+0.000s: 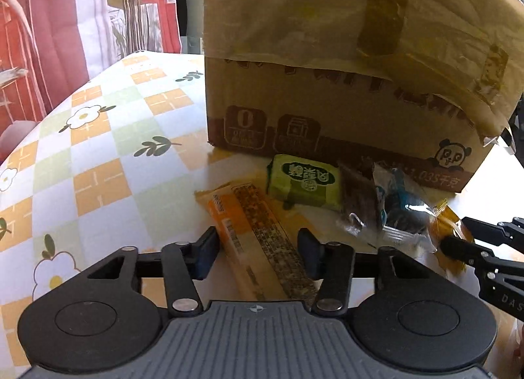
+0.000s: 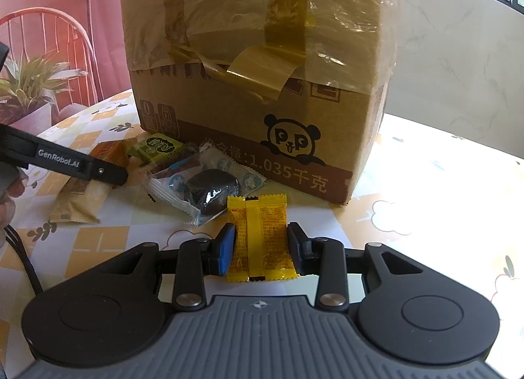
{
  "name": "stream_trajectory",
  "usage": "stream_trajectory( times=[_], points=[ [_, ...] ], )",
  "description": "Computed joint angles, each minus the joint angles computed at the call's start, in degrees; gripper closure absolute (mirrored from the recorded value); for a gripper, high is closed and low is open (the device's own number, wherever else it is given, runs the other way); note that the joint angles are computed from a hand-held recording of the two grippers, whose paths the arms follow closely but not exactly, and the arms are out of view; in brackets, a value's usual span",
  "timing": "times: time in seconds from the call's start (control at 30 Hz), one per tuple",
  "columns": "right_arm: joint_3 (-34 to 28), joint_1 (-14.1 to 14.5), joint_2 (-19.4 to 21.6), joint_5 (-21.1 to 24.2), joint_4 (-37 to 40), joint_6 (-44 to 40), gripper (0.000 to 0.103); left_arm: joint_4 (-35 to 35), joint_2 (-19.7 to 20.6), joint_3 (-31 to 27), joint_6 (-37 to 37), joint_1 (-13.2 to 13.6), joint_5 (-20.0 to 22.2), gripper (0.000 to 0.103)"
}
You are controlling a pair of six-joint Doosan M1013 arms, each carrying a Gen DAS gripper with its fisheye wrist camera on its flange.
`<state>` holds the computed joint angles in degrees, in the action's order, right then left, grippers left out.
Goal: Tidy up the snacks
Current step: 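Grasp the long orange snack bar with the left tool while the right tool holds the yellow packet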
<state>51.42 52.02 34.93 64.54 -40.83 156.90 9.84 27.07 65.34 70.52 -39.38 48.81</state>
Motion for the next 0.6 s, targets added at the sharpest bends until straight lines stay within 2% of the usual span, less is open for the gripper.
stream_trajectory(
  times=[0.07, 0.23, 0.6],
  points=[
    [-0.26, 0.04, 0.16, 0.29, -0.07, -0.17, 0.066, 0.42, -0.52, 1.0, 0.38, -0.01, -0.98, 0.054],
    [-0.17, 0.02, 0.11, 0.14, -0.02, -0.03, 0.066, 0.78, -1.41, 2.45, 0.92, -0.03, -2.28, 0.055],
    [-0.16, 0.02, 0.14, 0.12, -0.04, 0.34, 0.066, 1.19, -2.14, 3.32, 0.95, -0.17, -2.92, 0.055]
  ],
)
